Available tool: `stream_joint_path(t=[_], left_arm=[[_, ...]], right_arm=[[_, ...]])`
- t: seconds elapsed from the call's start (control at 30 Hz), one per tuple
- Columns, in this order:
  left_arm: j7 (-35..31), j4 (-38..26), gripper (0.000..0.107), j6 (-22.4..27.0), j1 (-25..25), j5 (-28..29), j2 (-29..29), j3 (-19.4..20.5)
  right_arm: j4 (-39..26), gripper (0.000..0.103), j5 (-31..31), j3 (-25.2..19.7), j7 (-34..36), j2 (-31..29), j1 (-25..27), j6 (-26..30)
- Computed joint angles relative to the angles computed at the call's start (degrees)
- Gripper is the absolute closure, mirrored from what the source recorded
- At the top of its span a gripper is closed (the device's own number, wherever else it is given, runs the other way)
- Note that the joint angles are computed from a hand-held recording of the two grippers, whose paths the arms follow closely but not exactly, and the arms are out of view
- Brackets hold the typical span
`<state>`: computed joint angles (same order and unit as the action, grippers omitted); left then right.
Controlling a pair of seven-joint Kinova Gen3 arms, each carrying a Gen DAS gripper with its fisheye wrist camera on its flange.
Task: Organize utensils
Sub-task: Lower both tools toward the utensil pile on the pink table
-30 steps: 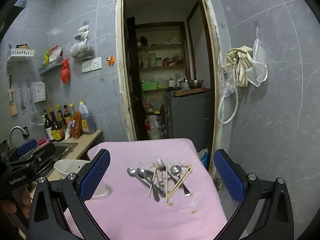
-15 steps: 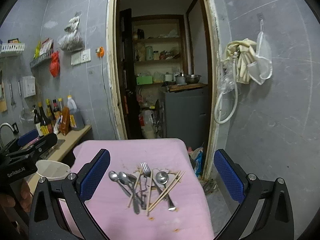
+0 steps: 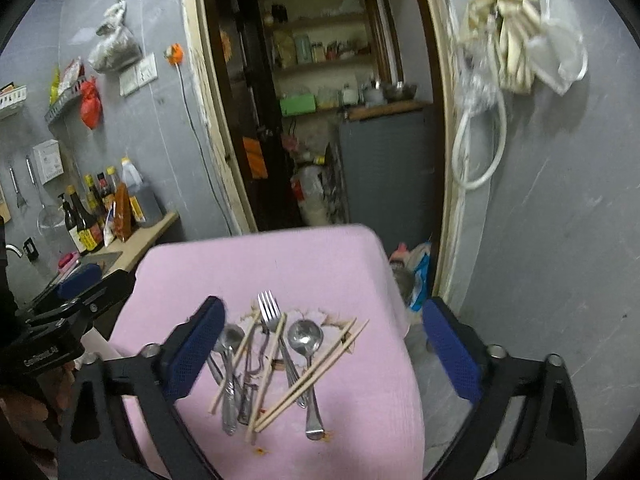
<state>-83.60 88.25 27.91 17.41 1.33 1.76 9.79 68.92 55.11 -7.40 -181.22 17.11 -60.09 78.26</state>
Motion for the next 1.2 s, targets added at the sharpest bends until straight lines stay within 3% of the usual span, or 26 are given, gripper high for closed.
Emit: stream_joint_path(t=[0.07,0.2,0.37,0.53,0.87,1.2], left_arm=[[1.73,-1.32,0.020,1.41,0.49,-0.75,2.07,0.18],[2.92,-3.96,0.029,4.29,1.23,0.02,5.93,0.09],[3.81,-6.09,0.043,7.54,1.69,1.55,9.76,-0.25],[2.84,-8.18,0.058,10.96,0.70,4.62,13.22,-0.06],[5.67,-15.90,0.074,20.29,0.64,6.67,19.94,-1.31],[8.22,-17.52,0.074,24.60,-2.24,12.28,21.98,-0.58]], right_arm=[[1.80,0.030,-2.51,-0.13,-0.23,-0.32,2.19,-3.18],[4.99,0.039,-7.21,-0.13,-0.25,-0.43,6.20,-9.60],[7.08,0.058,-13.28,0.26,1.73,0.67,10.04,-16.25],[7.57,0.068,-18.97,1.40,4.43,2.33,12.82,-21.00],[5.96,0.076,-26.60,3.63,8.90,5.15,15.01,-22.67],[9.01,0.079,-29.88,4.14,9.14,4.02,17.03,-27.08]])
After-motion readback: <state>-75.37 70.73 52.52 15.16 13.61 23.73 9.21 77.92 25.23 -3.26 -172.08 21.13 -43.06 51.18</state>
